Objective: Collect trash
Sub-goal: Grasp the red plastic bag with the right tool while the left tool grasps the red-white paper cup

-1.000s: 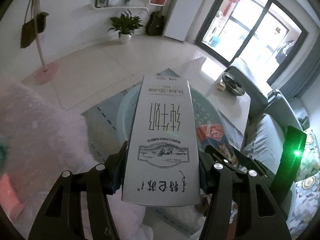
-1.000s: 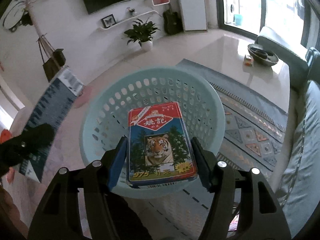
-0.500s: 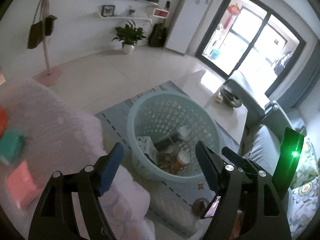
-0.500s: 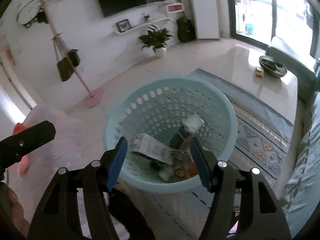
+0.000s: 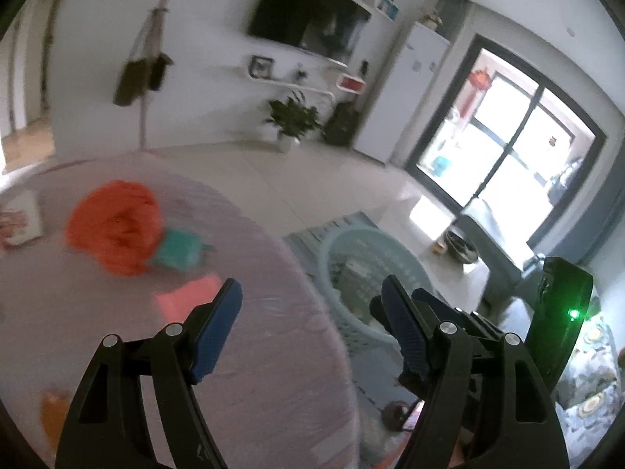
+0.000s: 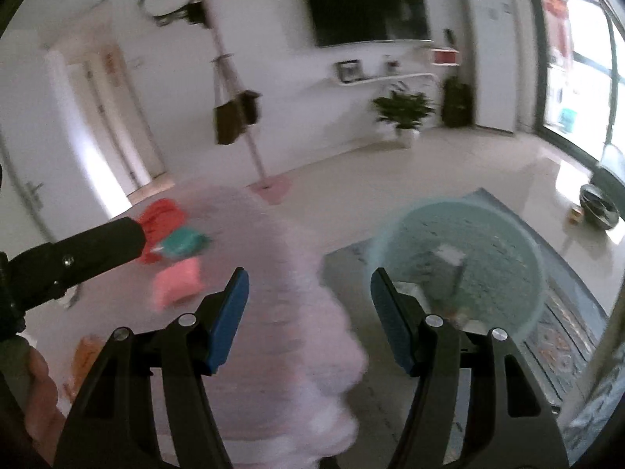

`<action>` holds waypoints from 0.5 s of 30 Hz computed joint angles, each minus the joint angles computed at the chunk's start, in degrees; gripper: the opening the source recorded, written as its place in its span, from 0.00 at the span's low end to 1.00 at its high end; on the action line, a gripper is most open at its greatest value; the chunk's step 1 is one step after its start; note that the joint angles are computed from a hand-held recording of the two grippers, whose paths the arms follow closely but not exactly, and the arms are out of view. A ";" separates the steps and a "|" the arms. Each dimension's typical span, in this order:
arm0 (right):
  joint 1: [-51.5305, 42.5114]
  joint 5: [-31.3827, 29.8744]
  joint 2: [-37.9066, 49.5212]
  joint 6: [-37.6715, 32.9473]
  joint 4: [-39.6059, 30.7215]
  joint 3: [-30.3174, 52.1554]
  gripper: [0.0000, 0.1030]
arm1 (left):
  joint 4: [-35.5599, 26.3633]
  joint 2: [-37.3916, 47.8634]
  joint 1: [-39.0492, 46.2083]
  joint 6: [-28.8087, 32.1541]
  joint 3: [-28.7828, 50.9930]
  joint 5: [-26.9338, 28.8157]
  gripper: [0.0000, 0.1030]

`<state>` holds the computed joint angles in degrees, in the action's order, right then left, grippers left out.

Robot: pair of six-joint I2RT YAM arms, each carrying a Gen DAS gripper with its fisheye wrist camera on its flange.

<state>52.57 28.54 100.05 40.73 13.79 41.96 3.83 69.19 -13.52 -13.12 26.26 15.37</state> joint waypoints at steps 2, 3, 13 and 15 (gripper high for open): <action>2.14 0.24 1.94 -0.64 -1.37 3.33 0.59 | -2.77 -4.55 3.85 1.40 -1.41 0.51 0.70; 3.29 0.25 3.17 -1.15 -1.92 5.22 0.59 | -3.74 -6.24 5.79 1.92 -2.10 1.08 0.70; 9.41 -1.78 14.77 -4.41 -5.77 21.21 0.60 | -10.79 -4.77 39.90 15.97 -0.69 17.65 0.70; 9.16 -3.39 17.63 -4.85 -6.87 25.01 0.60 | -11.51 -0.04 44.61 18.69 2.07 19.37 0.72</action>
<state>61.73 25.15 117.68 35.88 6.92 66.97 -7.68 69.15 31.09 5.57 28.32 34.73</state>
